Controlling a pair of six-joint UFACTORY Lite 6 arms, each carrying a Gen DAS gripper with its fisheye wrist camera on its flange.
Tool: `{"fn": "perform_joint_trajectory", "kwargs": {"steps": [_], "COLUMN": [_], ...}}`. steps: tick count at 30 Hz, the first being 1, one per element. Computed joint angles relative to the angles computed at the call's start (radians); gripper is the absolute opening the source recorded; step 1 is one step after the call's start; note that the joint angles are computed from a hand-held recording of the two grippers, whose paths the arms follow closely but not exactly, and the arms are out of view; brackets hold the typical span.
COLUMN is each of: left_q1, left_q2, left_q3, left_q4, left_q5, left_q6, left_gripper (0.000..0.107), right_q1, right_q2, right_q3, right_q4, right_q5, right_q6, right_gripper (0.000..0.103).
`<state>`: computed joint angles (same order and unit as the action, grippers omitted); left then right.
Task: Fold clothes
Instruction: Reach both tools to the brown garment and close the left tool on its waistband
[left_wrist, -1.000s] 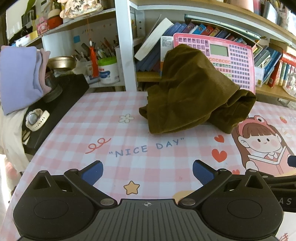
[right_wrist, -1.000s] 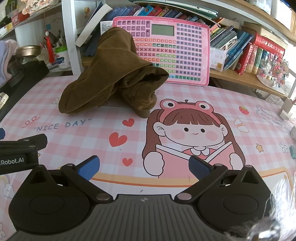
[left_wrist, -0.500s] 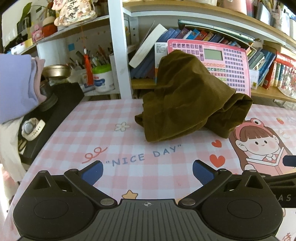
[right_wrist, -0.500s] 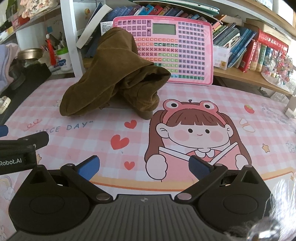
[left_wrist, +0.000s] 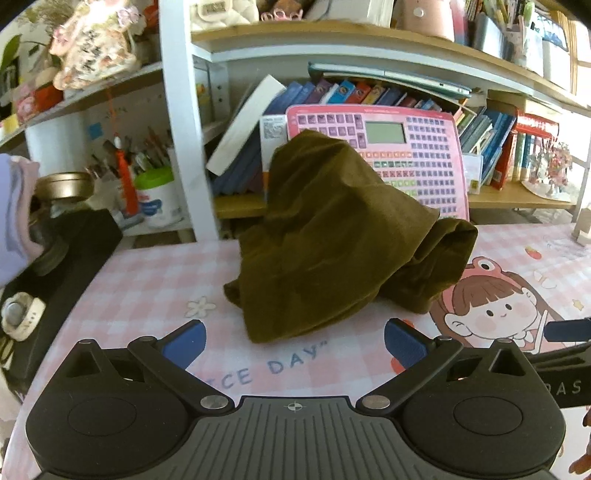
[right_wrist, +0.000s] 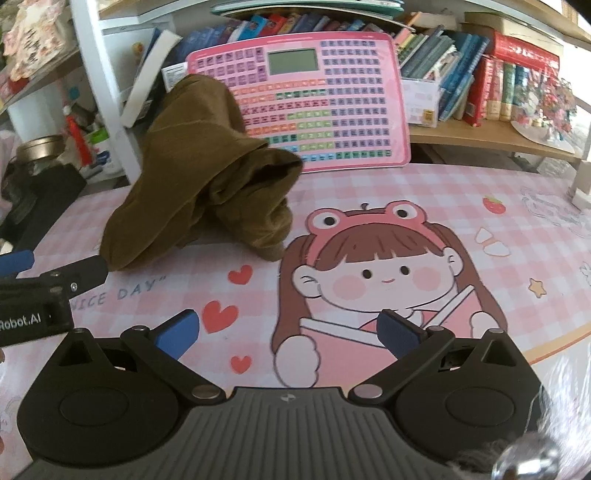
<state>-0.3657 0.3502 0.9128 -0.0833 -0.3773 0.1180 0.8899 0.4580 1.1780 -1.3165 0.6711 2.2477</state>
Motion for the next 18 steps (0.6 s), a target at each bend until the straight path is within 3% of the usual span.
{"fn": "perform_joint_trajectory", "kwargs": {"steps": [5,9,13,18], "left_q1": [-0.037,-0.067,-0.099,-0.152], "left_q2": [0.079,0.1,0.139,0.264], "left_q3": [0.103,0.12,0.158,0.283], "left_q4": [-0.137,-0.229,-0.257,-0.444], "left_q5": [0.033,-0.011,-0.039,-0.052], "left_q6": [0.125,0.215,0.27,0.531], "left_gripper": [0.103,0.103,0.101,0.097], "right_q1": [-0.015,-0.021,-0.014,-0.017], "right_q2": [-0.046,-0.087,-0.101,-0.15], "right_q3": [-0.074,-0.141,-0.161,-0.217], "right_q4": [-0.01,-0.049,-0.001,0.022], "right_q5": [-0.037,-0.08,-0.063,-0.045], "right_q6": [0.083,0.174,0.141,0.132], "right_gripper": [0.103,0.103,0.103,0.103]}}
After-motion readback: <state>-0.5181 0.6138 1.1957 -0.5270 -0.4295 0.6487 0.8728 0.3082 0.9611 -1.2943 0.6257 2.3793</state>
